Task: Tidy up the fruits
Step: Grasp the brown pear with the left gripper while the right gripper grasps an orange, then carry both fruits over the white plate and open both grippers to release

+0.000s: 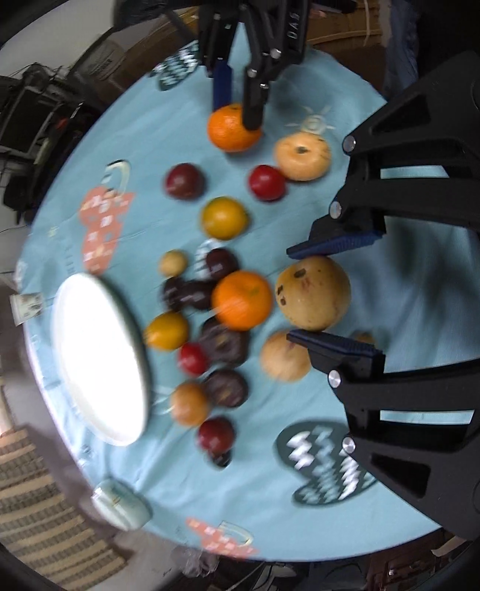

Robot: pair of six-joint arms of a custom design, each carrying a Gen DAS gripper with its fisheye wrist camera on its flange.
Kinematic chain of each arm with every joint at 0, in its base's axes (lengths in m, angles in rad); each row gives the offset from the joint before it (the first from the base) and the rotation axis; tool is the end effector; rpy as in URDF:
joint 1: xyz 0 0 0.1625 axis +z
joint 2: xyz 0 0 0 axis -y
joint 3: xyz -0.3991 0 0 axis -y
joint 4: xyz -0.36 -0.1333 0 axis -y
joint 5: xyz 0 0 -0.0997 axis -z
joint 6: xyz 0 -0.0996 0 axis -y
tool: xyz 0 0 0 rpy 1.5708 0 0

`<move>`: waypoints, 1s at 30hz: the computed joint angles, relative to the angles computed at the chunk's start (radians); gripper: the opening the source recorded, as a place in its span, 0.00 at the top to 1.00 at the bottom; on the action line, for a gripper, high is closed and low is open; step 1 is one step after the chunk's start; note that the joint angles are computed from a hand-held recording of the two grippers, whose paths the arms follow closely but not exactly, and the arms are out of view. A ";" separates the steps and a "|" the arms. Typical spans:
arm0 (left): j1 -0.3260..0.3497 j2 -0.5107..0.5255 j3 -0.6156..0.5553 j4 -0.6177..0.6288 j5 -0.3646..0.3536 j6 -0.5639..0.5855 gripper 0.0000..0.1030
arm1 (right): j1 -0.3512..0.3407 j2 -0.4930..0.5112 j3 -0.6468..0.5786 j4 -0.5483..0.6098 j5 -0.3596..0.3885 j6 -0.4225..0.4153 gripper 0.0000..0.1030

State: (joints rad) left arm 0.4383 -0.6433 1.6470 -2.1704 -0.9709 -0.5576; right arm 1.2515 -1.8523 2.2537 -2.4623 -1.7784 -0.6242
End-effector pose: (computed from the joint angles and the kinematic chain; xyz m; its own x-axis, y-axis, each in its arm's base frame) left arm -0.4376 -0.4144 -0.0165 -0.5672 0.5076 -0.6485 0.6274 0.7764 0.0590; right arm -0.0042 -0.3718 0.3662 -0.8910 -0.1656 0.4227 -0.3005 0.9131 -0.2757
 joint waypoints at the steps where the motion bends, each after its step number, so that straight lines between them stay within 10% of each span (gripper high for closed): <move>1: -0.001 0.000 -0.021 0.022 0.021 -0.008 0.61 | 0.003 0.004 -0.009 0.004 0.010 0.008 0.58; 14: 0.047 0.042 -0.210 0.008 0.140 0.091 0.61 | 0.156 0.138 -0.183 -0.079 0.048 0.055 0.58; 30: 0.227 0.321 -0.706 0.117 0.194 0.163 0.61 | 0.248 0.539 -0.569 -0.145 0.013 0.101 0.58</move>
